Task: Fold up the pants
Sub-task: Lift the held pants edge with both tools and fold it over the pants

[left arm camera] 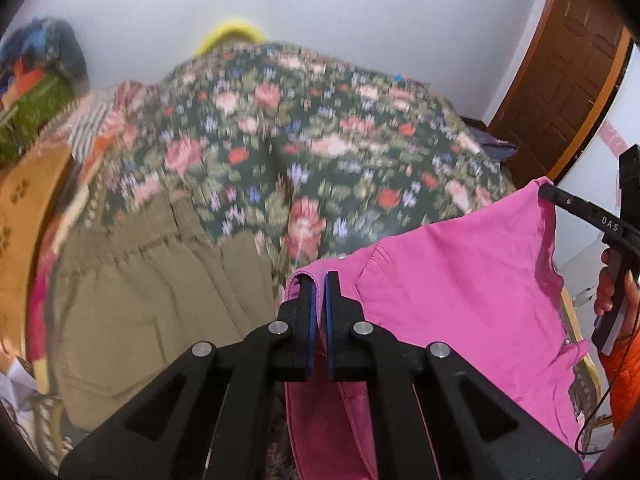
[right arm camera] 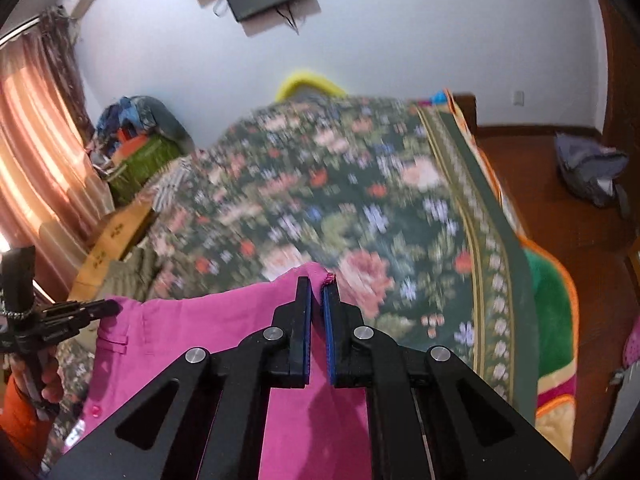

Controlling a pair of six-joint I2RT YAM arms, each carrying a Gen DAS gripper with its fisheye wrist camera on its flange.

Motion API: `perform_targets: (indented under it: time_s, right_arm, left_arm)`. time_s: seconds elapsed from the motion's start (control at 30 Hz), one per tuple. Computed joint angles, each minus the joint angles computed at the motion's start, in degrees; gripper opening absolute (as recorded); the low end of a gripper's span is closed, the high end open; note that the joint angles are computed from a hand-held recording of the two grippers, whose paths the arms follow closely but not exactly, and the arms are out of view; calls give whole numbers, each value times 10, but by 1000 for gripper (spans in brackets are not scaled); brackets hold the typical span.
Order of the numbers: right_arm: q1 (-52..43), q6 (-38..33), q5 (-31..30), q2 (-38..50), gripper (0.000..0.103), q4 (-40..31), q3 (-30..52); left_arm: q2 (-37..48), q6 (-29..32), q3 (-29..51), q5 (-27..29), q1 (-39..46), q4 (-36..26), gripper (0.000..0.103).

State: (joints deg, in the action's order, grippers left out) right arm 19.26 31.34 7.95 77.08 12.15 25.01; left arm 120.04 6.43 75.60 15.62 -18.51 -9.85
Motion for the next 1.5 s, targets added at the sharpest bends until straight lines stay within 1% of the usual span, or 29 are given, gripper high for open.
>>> perform_targets:
  time_s: [0.1, 0.23, 0.3, 0.47, 0.57, 0.67, 0.77, 0.83, 0.97, 1.03, 1.07, 1.1, 1.17, 1.2, 1.27, 1.3, 1.37, 1.4, 1.5]
  right_arm:
    - [15, -4, 23, -43, 5, -33, 18]
    - [36, -2, 43, -116, 5, -78, 32]
    - [58, -3, 61, -156, 5, -110, 42]
    - [121, 8, 106, -221, 5, -179, 54]
    - [178, 32, 147, -252, 5, -222, 53]
    - [246, 69, 199, -282, 5, -272, 50]
    - [324, 124, 259, -308, 5, -330, 52]
    - [389, 177, 309, -322, 5, -379, 58]
    - [494, 286, 388, -323, 5, -464, 70]
    - [556, 364, 428, -309, 5, -517, 81]
    - [575, 393, 437, -302, 5, -536, 85]
    - [603, 435, 451, -290, 5, -564, 93]
    - [649, 511, 468, -261, 5, -607, 105]
    - [680, 565, 477, -241, 5, -635, 110]
    - [717, 634, 482, -214, 5, -662, 114]
    - [744, 689, 485, -194, 5, -683, 114]
    - [773, 747, 481, -165, 5, -695, 112]
    - [793, 790, 477, -144, 5, -700, 110]
    - [830, 866, 462, -100, 5, -693, 100]
  left_arm:
    - [-44, 3, -19, -1, 2, 7, 3]
    - [-108, 6, -42, 15, 15, 1, 3]
    - [-140, 11, -57, 25, 23, -6, 3]
    - [-204, 24, -95, 33, 28, -26, 3]
    - [-247, 38, -135, 30, 27, -29, 3]
    - [-298, 49, -179, 35, 30, -37, 3]
    - [-349, 58, -223, 40, 34, -45, 3]
    - [-384, 65, -252, 49, 41, -53, 3]
    - [-446, 82, -299, 68, 56, -80, 3]
    - [-478, 95, -324, 72, 62, -94, 3]
    - [-489, 100, -334, 74, 65, -98, 3]
    - [-504, 106, -348, 80, 70, -104, 3]
    - [-533, 119, -376, 85, 79, -118, 3]
    - [-549, 128, -394, 85, 83, -122, 3]
    - [-568, 138, -419, 87, 88, -128, 3]
    - [-579, 143, -434, 88, 91, -133, 3]
    - [-595, 157, -458, 89, 101, -140, 3]
    - [-603, 163, -473, 85, 104, -140, 3]
    - [-624, 178, -510, 95, 121, -143, 3]
